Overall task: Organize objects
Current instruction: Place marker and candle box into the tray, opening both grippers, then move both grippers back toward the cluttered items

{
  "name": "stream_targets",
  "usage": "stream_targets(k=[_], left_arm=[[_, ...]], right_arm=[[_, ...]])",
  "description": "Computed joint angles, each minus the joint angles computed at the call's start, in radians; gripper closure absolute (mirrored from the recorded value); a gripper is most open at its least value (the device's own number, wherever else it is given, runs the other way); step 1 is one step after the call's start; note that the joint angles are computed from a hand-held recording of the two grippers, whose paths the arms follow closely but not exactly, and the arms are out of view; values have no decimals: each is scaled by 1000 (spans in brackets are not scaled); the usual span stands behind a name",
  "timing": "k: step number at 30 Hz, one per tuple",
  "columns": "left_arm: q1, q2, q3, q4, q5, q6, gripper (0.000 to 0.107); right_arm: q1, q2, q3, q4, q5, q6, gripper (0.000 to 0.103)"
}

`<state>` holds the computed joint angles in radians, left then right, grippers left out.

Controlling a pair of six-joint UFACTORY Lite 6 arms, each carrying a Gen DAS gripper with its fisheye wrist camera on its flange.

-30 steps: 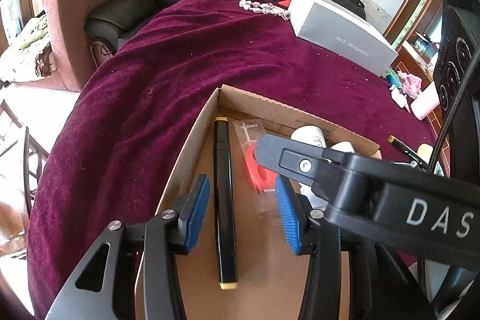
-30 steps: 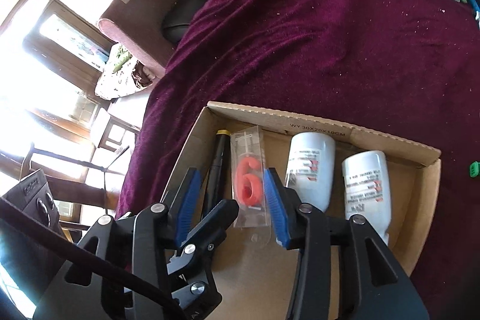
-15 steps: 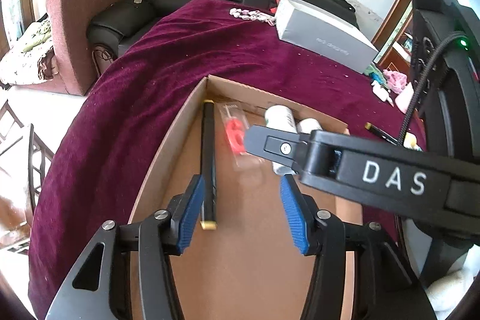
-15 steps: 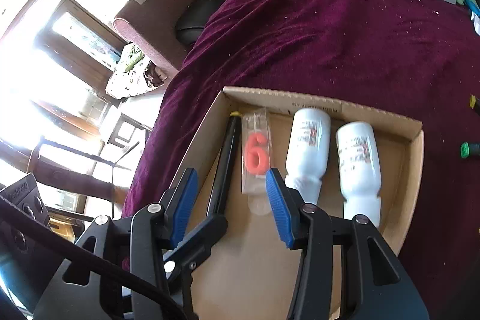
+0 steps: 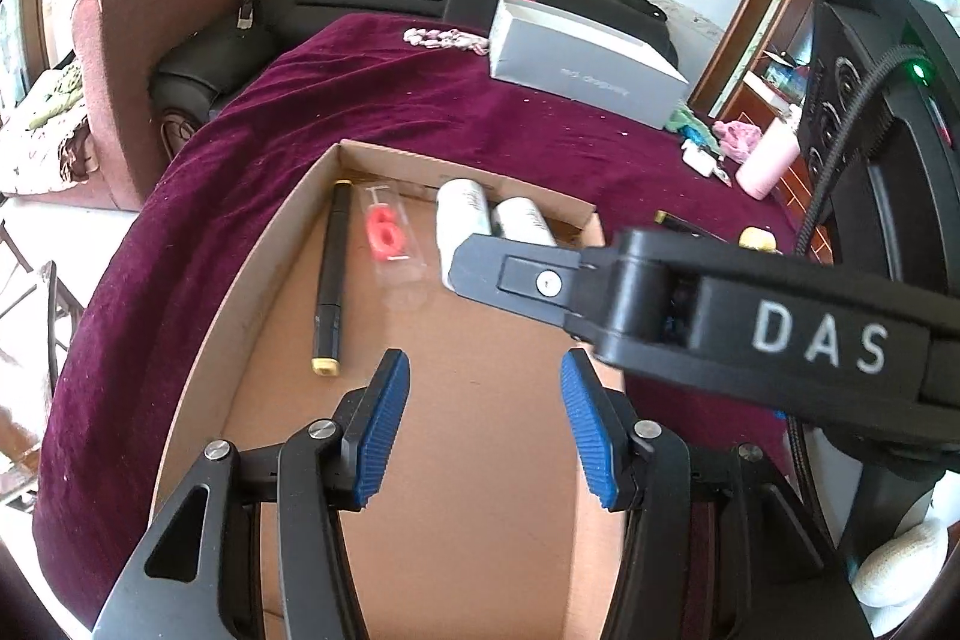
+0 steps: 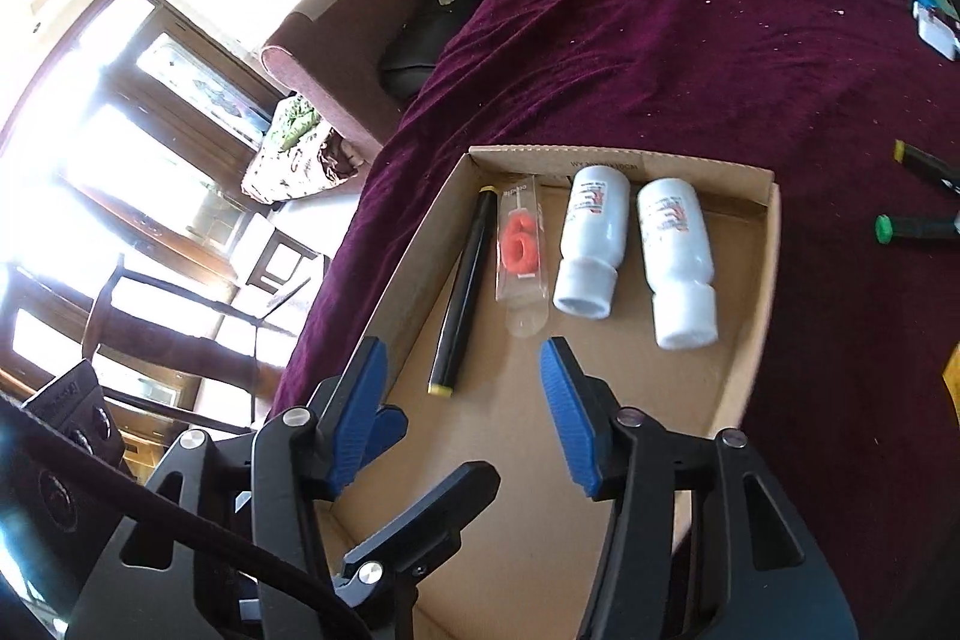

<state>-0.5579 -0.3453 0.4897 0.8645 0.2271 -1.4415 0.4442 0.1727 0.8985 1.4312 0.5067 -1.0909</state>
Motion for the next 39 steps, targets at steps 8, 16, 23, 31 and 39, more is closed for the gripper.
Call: stream_targets(k=[8, 16, 23, 31, 39], left_arm=[[-223, 58, 94, 124, 141, -203, 61], [-371, 226, 257, 133, 223, -251, 61], [-433, 442, 466, 87, 255, -195, 61], [-431, 764, 783, -76, 236, 5, 61], [-399, 1049, 1122, -291, 255, 277, 61]], right_arm=[[-164, -188, -197, 43, 111, -103, 45], [-401, -301, -317, -5, 242, -171, 43], [-642, -301, -350, -60, 361, -259, 42], [-952, -149, -263, -148, 453, -372, 41], [-1190, 40, -77, -222, 503, -412, 36]])
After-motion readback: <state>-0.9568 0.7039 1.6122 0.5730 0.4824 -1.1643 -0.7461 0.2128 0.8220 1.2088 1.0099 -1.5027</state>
